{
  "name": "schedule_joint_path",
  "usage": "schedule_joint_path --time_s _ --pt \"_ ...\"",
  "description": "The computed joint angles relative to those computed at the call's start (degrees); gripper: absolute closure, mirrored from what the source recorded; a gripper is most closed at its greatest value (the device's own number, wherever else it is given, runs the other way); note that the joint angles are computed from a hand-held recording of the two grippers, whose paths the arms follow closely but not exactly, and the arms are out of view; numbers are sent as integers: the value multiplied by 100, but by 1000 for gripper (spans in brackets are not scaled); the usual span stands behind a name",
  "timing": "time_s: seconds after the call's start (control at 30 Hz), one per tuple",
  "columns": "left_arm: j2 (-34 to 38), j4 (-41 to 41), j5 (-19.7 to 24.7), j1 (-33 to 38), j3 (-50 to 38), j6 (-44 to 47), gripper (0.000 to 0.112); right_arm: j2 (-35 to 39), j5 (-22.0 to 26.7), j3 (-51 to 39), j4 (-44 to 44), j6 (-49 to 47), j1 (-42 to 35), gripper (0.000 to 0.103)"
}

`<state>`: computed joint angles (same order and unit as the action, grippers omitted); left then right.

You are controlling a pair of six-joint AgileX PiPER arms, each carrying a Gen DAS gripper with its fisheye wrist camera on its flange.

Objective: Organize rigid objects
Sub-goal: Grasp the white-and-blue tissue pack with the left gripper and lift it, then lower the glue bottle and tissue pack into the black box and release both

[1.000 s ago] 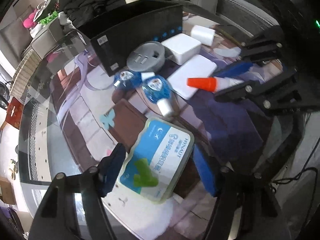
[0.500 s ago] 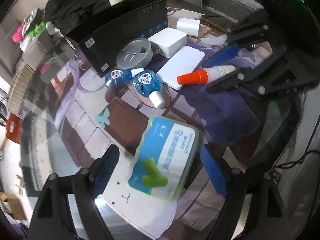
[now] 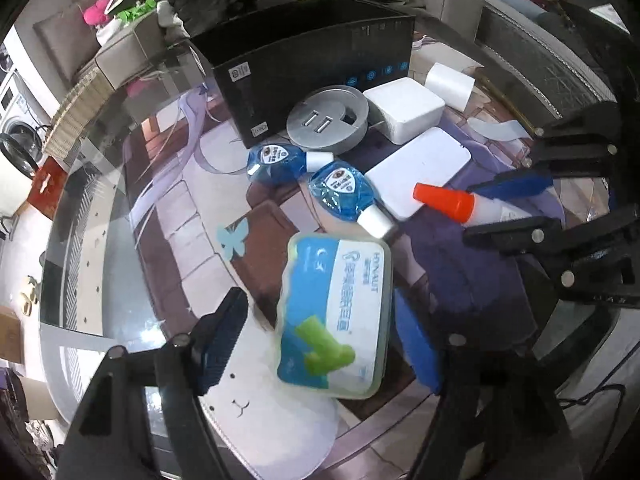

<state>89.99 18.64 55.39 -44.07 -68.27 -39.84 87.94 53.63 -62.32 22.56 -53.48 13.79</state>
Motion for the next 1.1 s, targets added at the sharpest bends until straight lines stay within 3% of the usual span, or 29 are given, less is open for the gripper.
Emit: schedule_joint_path --time_s 0.07,0.33,0.47,0.57,0.67,0.8,0.9,1.0,1.1 --pt "-84 -334 -296 87 139 197 57 -38 -111 80 25 -83 33 79" --pt "-276 427 -231 -231 159 -277 57 -24 11 -9 174 -131 -18 81" --pt "-644 1464 -232 -606 128 -1148 57 -367 -48 94 640 -355 -230 81" --pt "-910 2750 -59 -1039 101 -2280 57 -867 -285 296 1473 -897 -566 81" --pt "-1090 4142 315 -1512 152 -3545 57 -1591 -728 670 2635 -1841 -946 81" --pt "-1182 5671 1152 -2040 271 -4943 57 -2349 -718 1001 4523 -3150 -1785 81" --pt "-1307 5823 1075 -1881 306 -5026 57 -2631 -497 1079 5338 -3780 -2235 81" --pt "-1371 5696 844 -1684 308 -5025 57 -2605 -268 874 5309 -3508 -2414 81" --pt "-1275 5704 544 -1389 177 -4902 57 -2491 -398 697 5200 -3309 -2257 81"
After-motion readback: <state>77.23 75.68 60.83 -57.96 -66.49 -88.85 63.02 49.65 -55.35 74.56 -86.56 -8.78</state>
